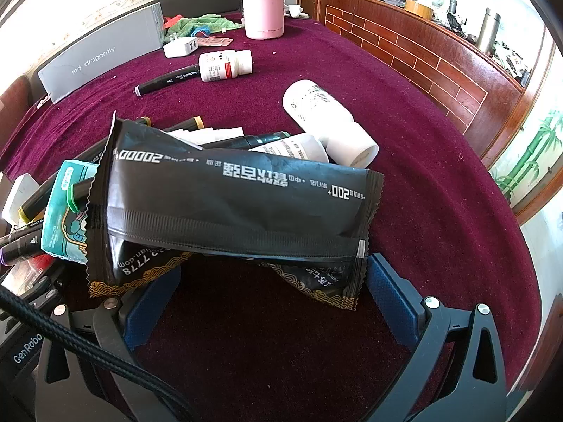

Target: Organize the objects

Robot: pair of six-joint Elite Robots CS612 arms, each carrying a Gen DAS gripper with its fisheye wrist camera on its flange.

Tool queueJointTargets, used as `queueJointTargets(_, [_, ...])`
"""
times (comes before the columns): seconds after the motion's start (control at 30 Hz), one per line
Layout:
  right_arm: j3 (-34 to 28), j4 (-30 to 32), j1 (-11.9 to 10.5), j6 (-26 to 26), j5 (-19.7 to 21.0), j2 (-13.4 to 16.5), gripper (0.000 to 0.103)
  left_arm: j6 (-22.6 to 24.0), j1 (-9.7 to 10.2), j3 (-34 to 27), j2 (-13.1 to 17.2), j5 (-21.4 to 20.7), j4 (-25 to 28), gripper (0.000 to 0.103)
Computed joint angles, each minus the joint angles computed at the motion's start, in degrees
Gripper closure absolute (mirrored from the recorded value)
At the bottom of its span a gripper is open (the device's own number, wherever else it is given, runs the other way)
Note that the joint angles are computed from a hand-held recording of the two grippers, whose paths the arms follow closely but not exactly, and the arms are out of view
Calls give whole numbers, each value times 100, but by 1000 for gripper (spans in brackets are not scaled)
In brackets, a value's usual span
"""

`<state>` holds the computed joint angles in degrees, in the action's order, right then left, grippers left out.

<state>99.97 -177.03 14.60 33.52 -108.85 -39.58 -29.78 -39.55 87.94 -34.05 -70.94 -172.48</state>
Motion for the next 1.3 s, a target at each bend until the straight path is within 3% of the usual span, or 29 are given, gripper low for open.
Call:
queueJointTargets(1.13, [-21,0,3,1,-3,23,0,-20,-5,-19,16,35,-16,2])
queueJointTargets(1.23, [-49,19,17,13,-9,36,0,148,29,1,-19,-140,10,4])
queueJointTargets(1.3, [-74,31,29,29,-8,48,0,734,75,89,-80,-593,-59,4])
